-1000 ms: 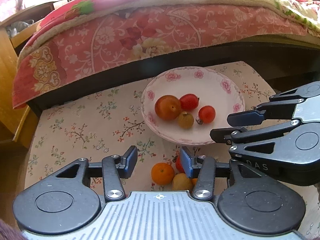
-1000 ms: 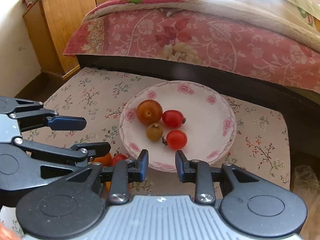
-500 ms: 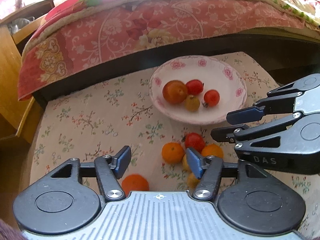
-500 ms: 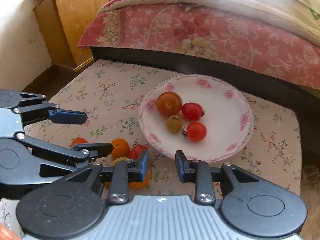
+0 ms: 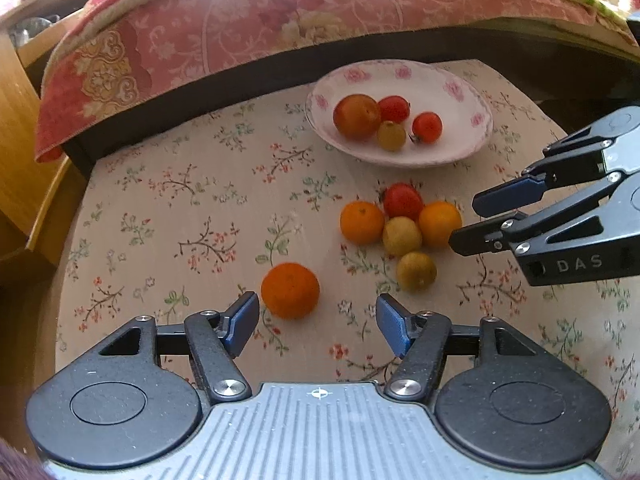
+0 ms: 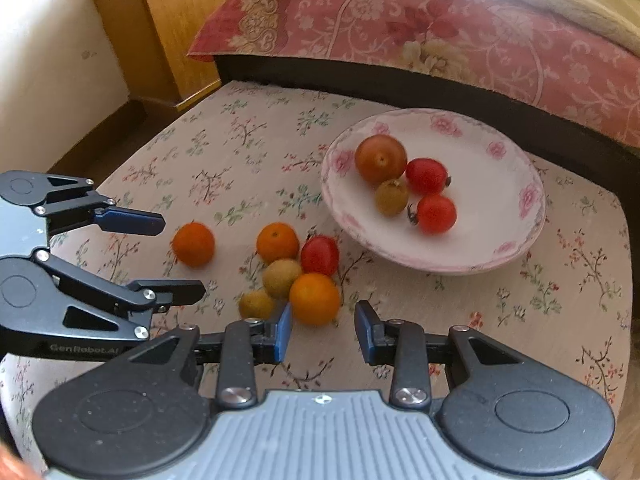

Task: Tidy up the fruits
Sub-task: 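Withdraw both tools from the plate back toward the remaining fruits, then grasp a mandarin orange with the left tool while the right tool grasps another orange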

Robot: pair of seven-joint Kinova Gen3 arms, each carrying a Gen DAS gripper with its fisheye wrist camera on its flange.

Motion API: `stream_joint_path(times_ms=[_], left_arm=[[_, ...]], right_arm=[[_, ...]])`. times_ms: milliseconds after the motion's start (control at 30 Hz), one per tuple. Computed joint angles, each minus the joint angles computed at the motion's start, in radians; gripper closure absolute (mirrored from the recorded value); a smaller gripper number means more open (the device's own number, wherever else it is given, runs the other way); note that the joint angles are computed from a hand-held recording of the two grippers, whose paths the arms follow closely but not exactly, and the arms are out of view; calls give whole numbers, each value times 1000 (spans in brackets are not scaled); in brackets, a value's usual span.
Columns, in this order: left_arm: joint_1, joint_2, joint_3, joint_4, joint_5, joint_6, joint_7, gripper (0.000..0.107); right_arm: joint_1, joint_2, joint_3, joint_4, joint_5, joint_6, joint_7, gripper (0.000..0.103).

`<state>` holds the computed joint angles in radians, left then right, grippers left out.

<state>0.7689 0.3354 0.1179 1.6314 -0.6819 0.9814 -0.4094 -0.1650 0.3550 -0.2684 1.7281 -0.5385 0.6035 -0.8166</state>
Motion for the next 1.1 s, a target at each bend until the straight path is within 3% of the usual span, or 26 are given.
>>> stream_joint_path(times_ms=[200,500,767,900,967,1100], left_arm=[[-13,-8,0,25,7,-28,-2,35],[-46,-5,-9,36,23,-55,-10,34],[-55,12,-21,39,26,-94,-30,34],[-57,13,-33,50,23,-119,-19,40],[-63,10,-36,48,32,-128,-14,55],[-66,16,-40,37,38,-119,-9,60]], right_arm=[[9,13,-9,-7,-17,18,24,66],[-18,57,4,-38,9,17,-38,66],[-1,64,-24,-30,3,-18,-31,65],[0,64,-28,-30,1,-23,-37,65],[-2,66,-28,-33,1,-22,-42,65],[-13,61,-25,-29,15,-30,-52,66]])
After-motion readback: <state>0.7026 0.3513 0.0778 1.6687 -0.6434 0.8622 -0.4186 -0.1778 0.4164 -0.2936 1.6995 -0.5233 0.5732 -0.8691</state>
